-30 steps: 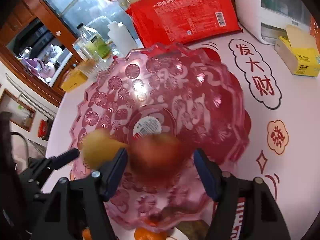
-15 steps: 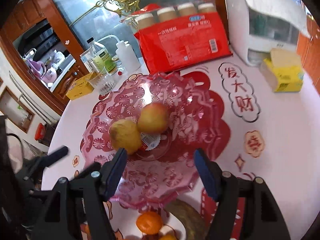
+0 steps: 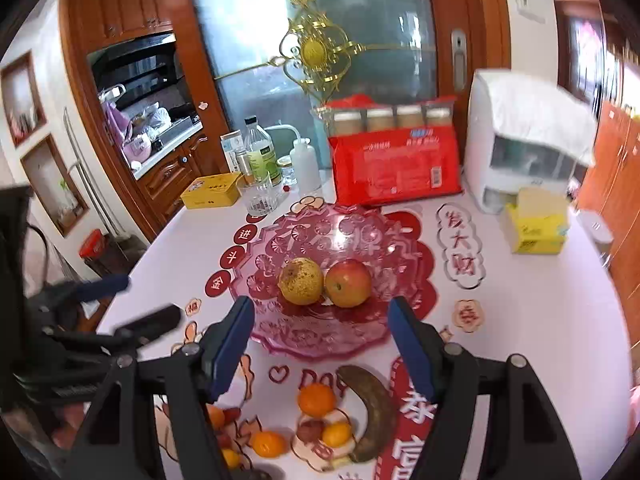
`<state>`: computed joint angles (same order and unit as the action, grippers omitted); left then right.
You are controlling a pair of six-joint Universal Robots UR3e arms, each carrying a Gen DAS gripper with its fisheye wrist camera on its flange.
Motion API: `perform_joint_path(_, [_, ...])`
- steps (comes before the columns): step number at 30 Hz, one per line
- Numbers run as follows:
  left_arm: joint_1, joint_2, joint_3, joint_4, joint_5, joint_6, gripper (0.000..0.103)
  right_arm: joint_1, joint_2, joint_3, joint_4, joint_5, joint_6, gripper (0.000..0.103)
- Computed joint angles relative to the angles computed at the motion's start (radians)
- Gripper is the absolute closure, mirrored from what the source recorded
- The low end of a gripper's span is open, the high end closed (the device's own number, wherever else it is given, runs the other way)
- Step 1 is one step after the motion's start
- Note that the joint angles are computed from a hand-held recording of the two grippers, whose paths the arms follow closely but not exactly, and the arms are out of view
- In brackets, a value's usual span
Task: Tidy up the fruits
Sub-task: 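Withdraw both grippers from the bowl back toward the fruit pile, then grasp the dark avocado with the left gripper while the right gripper grasps a mandarin orange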
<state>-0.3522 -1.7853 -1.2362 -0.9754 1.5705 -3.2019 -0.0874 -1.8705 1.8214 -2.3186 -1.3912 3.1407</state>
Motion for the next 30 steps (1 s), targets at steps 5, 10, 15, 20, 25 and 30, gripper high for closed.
perform_joint_path(5, [0.012,0.214,-0.237,0.072,-0.010,0.037,0.008,0.009,-0.170,0.068,0.125,-0.003,-0.066,0.033])
perform_joint_path(10, [-0.001,0.362,-0.423,0.087,-0.001,0.039,0.008,0.039,-0.406,0.225,0.172,-0.071,-0.089,0.033])
perform_joint_path(15, [-0.069,0.459,-0.619,0.182,0.048,0.003,0.008,0.082,-0.588,0.353,0.214,-0.154,-0.060,0.023])
perform_joint_path(20, [-0.147,0.473,-0.812,0.352,0.083,-0.044,0.008,0.290,-0.650,0.513,0.121,-0.370,0.039,0.023])
perform_joint_path(25, [-0.221,0.422,-0.916,0.478,0.111,-0.089,0.008,0.346,-0.734,0.653,0.117,-0.429,0.100,0.023])
perform_joint_path(30, [-0.303,0.339,-0.973,0.592,0.178,-0.123,0.008,0.311,-0.859,0.783,0.131,-0.452,0.121,0.023])
